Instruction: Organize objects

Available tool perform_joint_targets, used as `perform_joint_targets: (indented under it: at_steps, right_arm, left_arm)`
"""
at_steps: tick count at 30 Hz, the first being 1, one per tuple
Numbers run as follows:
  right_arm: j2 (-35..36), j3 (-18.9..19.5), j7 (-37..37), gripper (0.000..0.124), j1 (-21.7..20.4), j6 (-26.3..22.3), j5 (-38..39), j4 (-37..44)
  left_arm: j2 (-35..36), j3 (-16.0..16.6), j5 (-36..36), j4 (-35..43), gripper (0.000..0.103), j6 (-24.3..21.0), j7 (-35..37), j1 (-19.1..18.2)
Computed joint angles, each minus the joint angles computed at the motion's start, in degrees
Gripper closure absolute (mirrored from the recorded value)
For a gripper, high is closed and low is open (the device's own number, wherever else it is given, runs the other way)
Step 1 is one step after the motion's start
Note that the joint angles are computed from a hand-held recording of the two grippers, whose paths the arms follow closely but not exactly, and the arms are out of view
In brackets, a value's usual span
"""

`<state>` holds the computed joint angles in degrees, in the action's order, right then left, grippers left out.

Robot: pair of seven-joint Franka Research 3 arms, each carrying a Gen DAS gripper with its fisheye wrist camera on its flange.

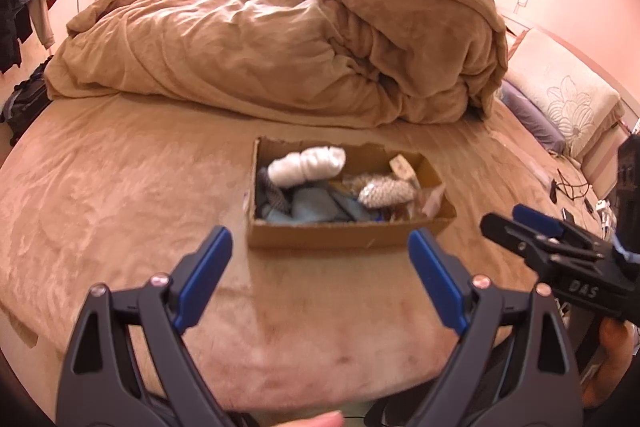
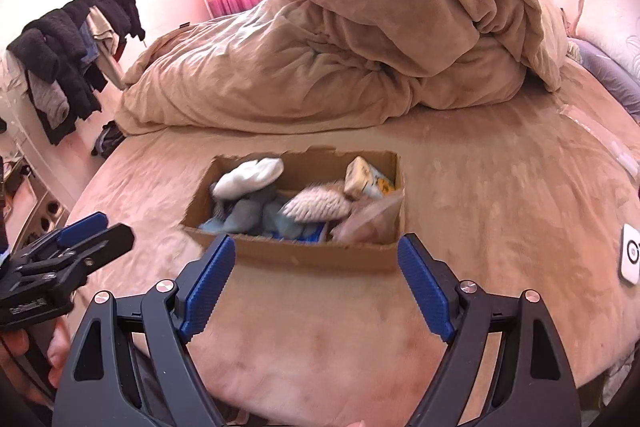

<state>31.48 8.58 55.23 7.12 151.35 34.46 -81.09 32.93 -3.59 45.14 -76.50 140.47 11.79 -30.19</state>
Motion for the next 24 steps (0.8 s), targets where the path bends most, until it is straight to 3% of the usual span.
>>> perform_joint_targets:
  at_steps: [10,15,24]
  right_arm:
    - [-10.4,1.5,-8.2,0.038,-1.1,3.3,7.3,-14.5]
    - [-13.7,1.1,-12.7,0.038,-0.1,6.3,11.1,-20.0]
    - [-17.3,1.4,-21.7,0.038,0.7,12.3,19.7,-26.6]
  left_arm:
    - [-5.7,-0.6,6.3,-8.2,0.012,-2.8,-7.6,-2.6]
    - [-6.5,-1.8,10.6,-9.0,0.012,-7.2,-8.8,-4.3]
    - [-7.7,-3.4,14.1,-11.9,0.011,-7.5,-13.3,-4.9]
